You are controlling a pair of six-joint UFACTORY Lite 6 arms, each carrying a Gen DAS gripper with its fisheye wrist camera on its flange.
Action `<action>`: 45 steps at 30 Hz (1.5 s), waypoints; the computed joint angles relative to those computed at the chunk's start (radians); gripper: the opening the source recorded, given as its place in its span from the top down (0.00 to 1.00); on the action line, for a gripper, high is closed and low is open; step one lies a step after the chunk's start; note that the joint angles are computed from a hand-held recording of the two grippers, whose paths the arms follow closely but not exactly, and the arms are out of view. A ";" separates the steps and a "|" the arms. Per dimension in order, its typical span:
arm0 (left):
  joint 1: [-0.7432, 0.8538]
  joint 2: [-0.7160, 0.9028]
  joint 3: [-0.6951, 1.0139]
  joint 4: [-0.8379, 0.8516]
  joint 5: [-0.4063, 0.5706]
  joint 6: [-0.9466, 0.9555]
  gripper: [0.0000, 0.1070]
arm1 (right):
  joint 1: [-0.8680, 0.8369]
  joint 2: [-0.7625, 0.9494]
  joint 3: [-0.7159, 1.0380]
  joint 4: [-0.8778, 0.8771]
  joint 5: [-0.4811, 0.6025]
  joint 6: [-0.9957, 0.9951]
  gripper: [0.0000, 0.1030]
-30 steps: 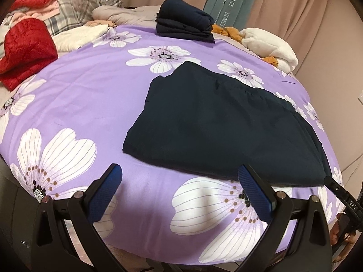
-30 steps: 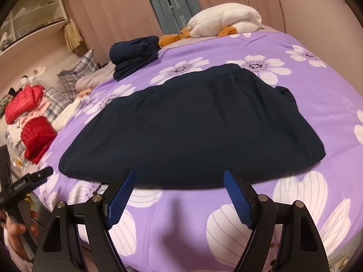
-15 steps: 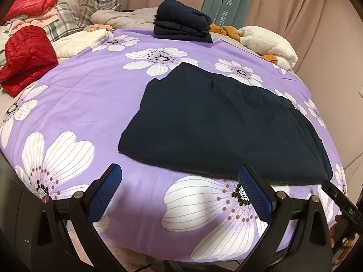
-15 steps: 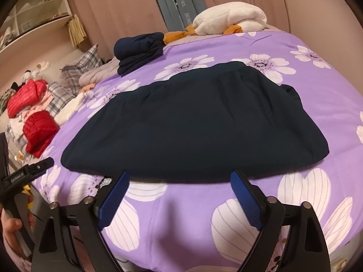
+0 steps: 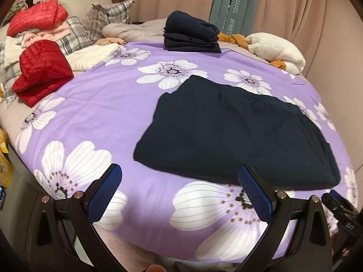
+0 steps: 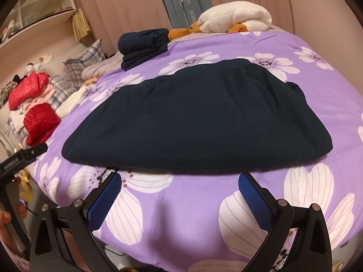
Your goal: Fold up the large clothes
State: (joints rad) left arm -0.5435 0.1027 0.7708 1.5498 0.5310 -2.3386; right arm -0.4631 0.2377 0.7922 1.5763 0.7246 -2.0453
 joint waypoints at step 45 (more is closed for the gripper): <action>-0.307 -0.001 0.433 -0.409 0.494 0.586 0.04 | -0.030 -0.452 0.061 -0.255 0.038 0.492 0.01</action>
